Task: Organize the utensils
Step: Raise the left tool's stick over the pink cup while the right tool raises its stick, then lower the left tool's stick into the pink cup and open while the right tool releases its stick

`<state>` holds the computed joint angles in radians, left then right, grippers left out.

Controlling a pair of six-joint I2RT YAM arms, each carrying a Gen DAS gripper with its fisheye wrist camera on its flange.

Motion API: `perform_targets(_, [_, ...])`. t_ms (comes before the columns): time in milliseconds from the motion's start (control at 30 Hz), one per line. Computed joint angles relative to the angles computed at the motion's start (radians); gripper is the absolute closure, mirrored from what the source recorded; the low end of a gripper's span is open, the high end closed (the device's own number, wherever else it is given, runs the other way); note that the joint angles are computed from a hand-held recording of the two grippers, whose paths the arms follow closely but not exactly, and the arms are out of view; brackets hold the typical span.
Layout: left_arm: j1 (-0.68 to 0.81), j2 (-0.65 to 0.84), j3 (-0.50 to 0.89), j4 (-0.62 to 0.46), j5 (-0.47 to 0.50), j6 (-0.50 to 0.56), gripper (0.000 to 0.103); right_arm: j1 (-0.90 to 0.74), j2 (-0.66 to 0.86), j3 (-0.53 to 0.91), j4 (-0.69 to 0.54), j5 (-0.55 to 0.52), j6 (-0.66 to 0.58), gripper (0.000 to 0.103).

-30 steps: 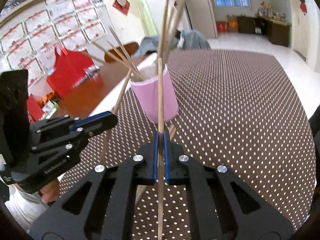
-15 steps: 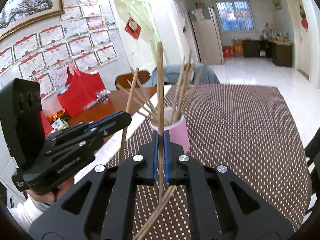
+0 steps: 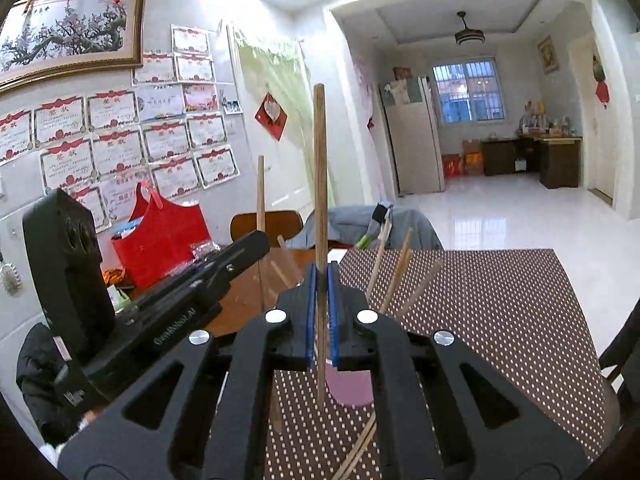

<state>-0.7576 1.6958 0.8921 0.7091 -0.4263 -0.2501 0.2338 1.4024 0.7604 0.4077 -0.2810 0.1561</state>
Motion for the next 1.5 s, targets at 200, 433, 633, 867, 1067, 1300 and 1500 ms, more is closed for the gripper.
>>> perform_targets(200, [0.049,0.059,0.044,0.068,0.016,0.004,0.097,0.028,0.059,0.028,0.09,0.073,0.022,0.097])
perform_targets(433, [0.09,0.115,0.084,0.137,0.024,0.017,0.097,0.042,0.117,0.019,0.234,0.161,0.049,0.097])
perform_targets(633, [0.085,0.185,0.113,0.228,-0.021,0.064,0.097,0.012,0.196,0.042,0.287,0.144,0.08,0.097])
perform_targets(867, [0.075,0.261,0.145,0.333,-0.075,0.109,0.097,0.005,0.27,0.11,0.207,0.138,0.06,0.097])
perform_targets(1067, [0.072,0.297,0.163,0.351,-0.087,0.128,0.097,0.03,0.326,0.205,0.044,0.132,0.028,0.097])
perform_targets(1300, [0.074,0.305,0.154,0.356,-0.09,0.127,0.097,0.033,0.351,0.247,-0.029,0.118,0.031,0.096])
perform_targets(1500, [0.08,0.318,0.141,0.413,-0.088,0.126,0.097,0.03,0.342,0.234,-0.007,0.122,0.051,0.096])
